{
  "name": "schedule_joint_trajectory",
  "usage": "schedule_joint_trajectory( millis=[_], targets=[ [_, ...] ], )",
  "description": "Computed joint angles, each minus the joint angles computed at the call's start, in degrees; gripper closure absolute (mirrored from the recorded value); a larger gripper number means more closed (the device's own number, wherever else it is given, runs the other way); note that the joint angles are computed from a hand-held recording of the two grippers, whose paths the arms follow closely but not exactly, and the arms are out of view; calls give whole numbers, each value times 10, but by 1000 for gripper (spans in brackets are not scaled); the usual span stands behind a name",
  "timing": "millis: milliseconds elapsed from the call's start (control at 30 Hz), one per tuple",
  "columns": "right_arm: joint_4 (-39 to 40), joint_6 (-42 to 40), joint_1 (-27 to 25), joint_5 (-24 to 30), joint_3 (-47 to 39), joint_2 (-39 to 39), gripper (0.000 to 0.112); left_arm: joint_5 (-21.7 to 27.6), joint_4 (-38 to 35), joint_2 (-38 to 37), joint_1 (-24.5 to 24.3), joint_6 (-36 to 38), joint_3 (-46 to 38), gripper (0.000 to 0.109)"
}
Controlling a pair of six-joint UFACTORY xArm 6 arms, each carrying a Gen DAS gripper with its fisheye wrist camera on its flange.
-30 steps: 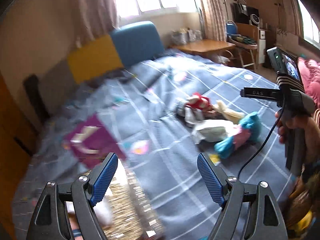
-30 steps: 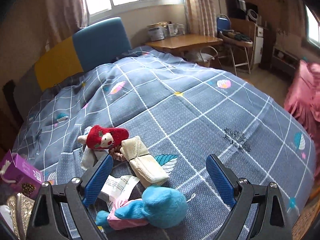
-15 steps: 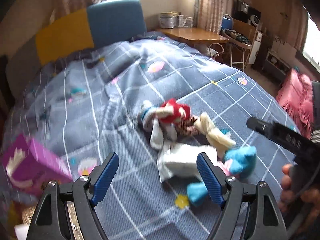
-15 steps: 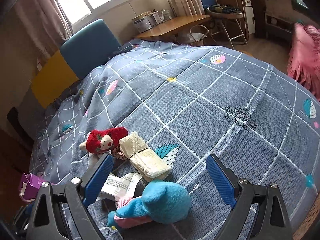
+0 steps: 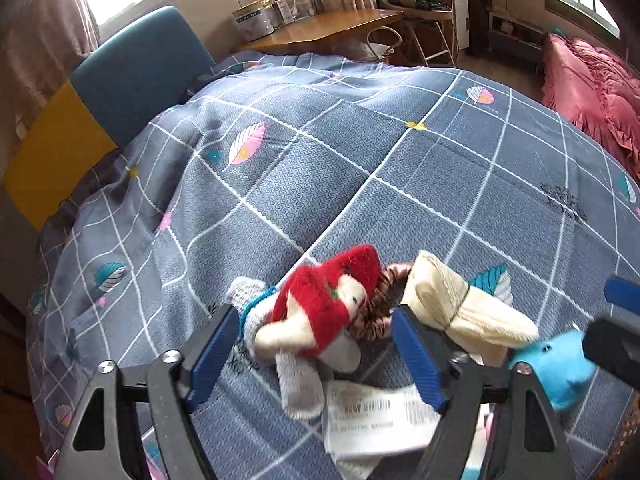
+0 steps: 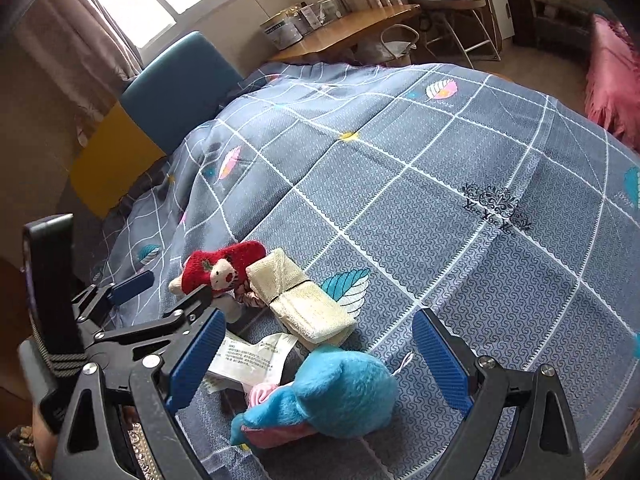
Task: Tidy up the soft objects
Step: 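Grasp the red plush item with the left gripper and lift it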
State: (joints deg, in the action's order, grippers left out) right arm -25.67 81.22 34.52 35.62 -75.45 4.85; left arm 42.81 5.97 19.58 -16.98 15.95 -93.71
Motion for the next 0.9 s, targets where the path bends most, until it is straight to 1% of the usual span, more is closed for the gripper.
schedule_joint_trajectory(
  millis=[33,100,200,300,400,533,633,767,900],
  targets=[
    [5,-3,0,1,-1,2,17,7,-8,10,0,4,-11,60],
    [10,-4,-1,3,-1,3,17,22,-23,18,1,12,-21,90],
    [13,-10,-1,7,-7,8,17,22,-67,1,8,32,-1,98],
    [8,-15,1,11,-13,12,17,28,-121,-22,23,43,15,101],
    [6,-18,2,14,-16,14,17,55,-170,-28,44,38,-2,102],
    [5,-27,5,28,-27,22,17,81,-196,-30,71,13,-37,102],
    [23,-65,10,32,-44,37,18,92,-195,-30,92,-5,-69,102],
    [72,-164,22,33,-93,77,21,112,-175,-15,129,-38,-136,102],
    [94,-250,33,68,-177,134,21,149,-142,19,170,-81,-224,102]
  ],
)
